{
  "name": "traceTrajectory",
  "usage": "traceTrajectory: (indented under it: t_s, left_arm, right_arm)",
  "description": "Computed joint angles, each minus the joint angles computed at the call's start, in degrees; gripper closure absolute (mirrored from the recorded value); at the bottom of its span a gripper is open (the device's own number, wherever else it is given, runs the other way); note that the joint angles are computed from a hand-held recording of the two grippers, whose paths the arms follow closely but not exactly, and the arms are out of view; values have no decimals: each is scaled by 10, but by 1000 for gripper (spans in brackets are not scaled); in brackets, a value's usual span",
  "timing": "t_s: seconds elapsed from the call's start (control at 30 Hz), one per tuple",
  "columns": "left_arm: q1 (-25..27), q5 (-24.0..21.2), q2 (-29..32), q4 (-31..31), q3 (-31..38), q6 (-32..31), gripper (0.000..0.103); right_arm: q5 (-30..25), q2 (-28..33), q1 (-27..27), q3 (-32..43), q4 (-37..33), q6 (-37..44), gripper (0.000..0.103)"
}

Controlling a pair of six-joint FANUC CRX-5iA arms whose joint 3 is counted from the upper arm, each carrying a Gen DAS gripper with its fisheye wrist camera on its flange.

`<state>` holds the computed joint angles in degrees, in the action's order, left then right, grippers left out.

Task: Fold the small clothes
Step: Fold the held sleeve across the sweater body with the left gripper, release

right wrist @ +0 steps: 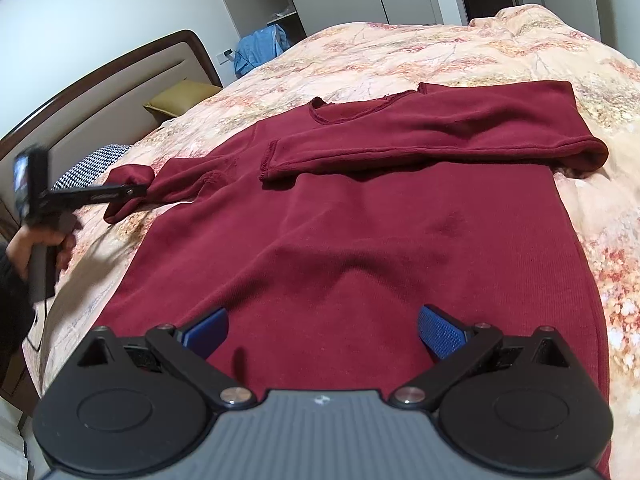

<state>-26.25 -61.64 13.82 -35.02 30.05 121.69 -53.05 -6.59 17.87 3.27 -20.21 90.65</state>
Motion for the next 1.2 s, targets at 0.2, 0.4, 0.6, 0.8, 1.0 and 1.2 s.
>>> traceTrajectory:
  t_s: [0.2,0.4,0.6,0.8,1.0,1.2]
  left_arm:
    - [33,12,-45,-18,-65,188,26]
    - [117,128,-71,35,-118,330,31]
    - [152,176,-56,96,-102,285,101]
    - [110,6,-7,34,49,231,103]
    - [58,-76,53,30,211,123,103]
    - [8,-114,189,118,380,-23,103]
  right_arm:
    - [15,-6,6,-13,10,-9,0]
    - [16,-5,-5,-7,-6,-17,0]
    - [19,-5,0,-10,5,-15,0]
    - [18,-5,-7,-9,-11,-1,0]
    - [19,-6,-34,-5,-61,17,0]
    - [18,-9,-61,-2,-86,27,0]
